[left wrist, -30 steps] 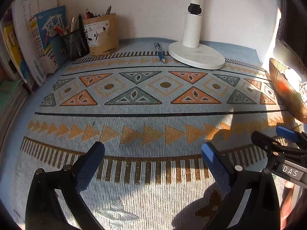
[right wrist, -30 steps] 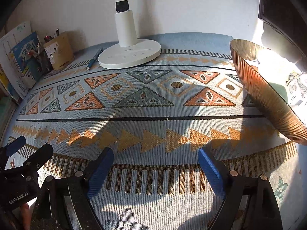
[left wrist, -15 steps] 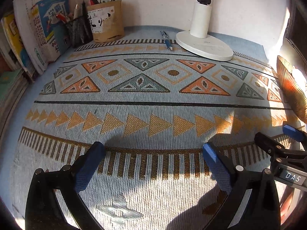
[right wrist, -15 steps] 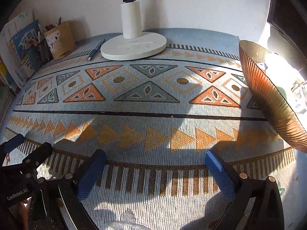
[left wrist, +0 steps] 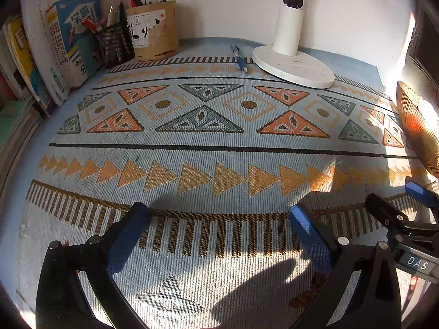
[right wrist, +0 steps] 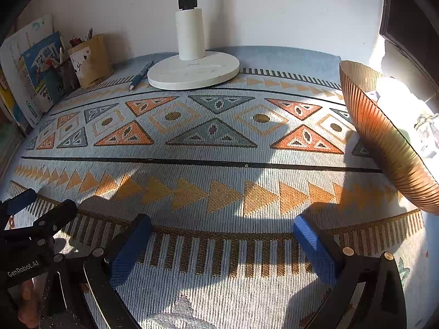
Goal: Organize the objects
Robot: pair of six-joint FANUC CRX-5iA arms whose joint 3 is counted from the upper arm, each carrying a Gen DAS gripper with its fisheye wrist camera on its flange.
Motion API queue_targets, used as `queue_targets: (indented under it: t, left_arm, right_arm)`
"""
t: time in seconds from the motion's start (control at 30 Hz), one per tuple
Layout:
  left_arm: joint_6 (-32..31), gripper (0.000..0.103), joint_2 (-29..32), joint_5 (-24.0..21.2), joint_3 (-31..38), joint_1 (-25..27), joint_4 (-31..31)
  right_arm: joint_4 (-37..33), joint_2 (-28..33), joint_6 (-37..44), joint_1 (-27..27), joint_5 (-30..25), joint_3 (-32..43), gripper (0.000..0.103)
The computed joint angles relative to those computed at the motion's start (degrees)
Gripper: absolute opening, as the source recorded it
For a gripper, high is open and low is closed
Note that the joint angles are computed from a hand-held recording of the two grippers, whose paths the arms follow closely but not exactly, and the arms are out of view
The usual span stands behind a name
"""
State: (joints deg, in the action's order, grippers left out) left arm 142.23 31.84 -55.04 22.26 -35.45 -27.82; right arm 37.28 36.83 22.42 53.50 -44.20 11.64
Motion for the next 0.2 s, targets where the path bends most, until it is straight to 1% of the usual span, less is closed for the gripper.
queue_targets:
  t: [0.2]
  left_arm:
    - [-0.45,0.103,-0.02,0.07,0.01,0.21,0.12]
  right_arm:
    - [-0.05,0.0,0.09,-0.03,-0.01,0.05,0.103]
